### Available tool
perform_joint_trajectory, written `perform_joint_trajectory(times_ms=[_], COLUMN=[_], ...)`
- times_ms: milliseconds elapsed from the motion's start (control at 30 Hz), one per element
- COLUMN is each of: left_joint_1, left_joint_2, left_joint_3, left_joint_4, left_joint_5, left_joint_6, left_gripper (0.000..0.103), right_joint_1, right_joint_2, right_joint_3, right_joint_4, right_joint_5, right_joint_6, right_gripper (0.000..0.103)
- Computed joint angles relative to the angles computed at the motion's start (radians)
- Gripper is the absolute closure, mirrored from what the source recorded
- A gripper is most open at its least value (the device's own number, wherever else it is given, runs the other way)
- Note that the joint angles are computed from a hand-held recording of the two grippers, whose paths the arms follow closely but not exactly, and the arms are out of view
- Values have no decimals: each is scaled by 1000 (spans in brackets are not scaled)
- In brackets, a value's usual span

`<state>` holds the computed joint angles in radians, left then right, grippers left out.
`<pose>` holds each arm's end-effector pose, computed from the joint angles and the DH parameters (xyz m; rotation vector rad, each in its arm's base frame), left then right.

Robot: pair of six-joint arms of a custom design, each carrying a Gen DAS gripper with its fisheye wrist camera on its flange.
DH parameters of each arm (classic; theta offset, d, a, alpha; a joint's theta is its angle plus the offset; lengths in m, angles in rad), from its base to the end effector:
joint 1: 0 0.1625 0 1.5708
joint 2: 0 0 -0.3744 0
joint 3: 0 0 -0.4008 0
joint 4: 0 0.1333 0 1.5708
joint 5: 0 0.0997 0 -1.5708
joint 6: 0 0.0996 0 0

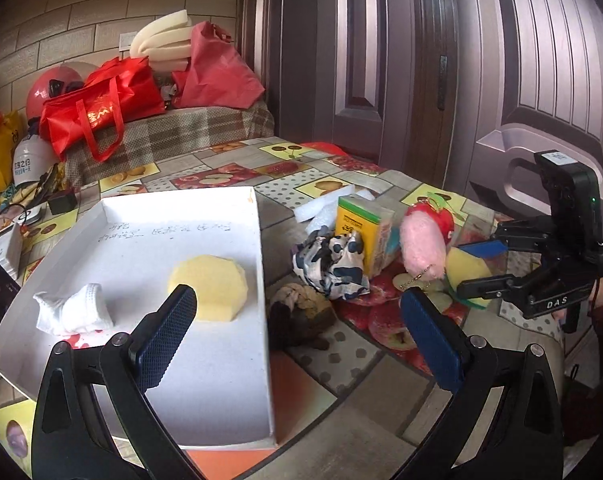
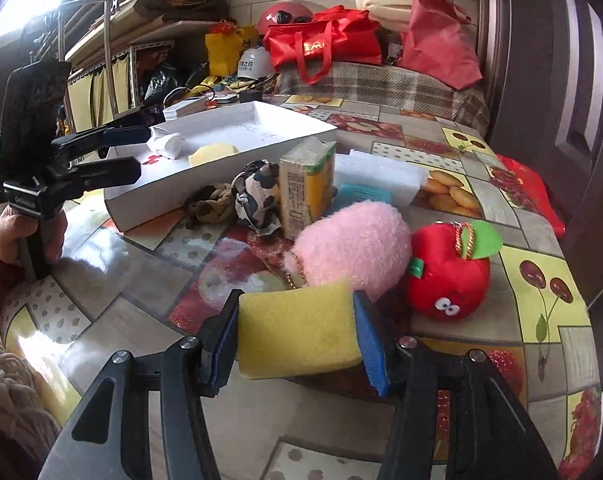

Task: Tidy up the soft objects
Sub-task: 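Grasp the brown rope toy with the left tool while the right tool holds the sponge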

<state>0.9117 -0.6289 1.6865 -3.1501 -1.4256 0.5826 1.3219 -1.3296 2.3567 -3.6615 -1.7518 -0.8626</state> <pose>-0.2722 -0.5925 -0.0022 1.6506 2.4052 -0.7861 0.0057 -0.4460 0.2226 0.5632 -2.1736 1.0133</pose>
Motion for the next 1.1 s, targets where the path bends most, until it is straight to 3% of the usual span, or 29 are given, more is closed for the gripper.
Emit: perform_joint_trajectory(times_ms=[167,467,600,667,767,833,933,1100], left_joint_1=[-65,-69,-83,-91,-88,-87,-109,-102], left_joint_2=[43,138,155,140,78,35,25,78], left_joint_3=[-25,-179,-196,-167,-95,-36,14,-77], left_joint_4=[128,315,366,369,385,334,180,314], left_joint_5=[57,128,153,146,51,4,87,127], left_joint_6=[10,-171,-157,-155,-156,-164,-144,-160], left_gripper=[0,0,1,1,1,0,0,1], right_joint_1=[-72,-100,-106,-109,-112,-117,-123,-129], right_joint_2=[-81,-104,-109,-111,-117,-124,-133,-139], right_joint_3=[32,52,56,56,57,57,57,62], right_joint_4=[38,60,61,62,71,86,103,107], right_joint_5=[107,165,176,179,189,200,214,226], right_joint_6=[120,119,124,126,132,136,142,147], right_gripper=[49,49,49,49,49,49,49,49])
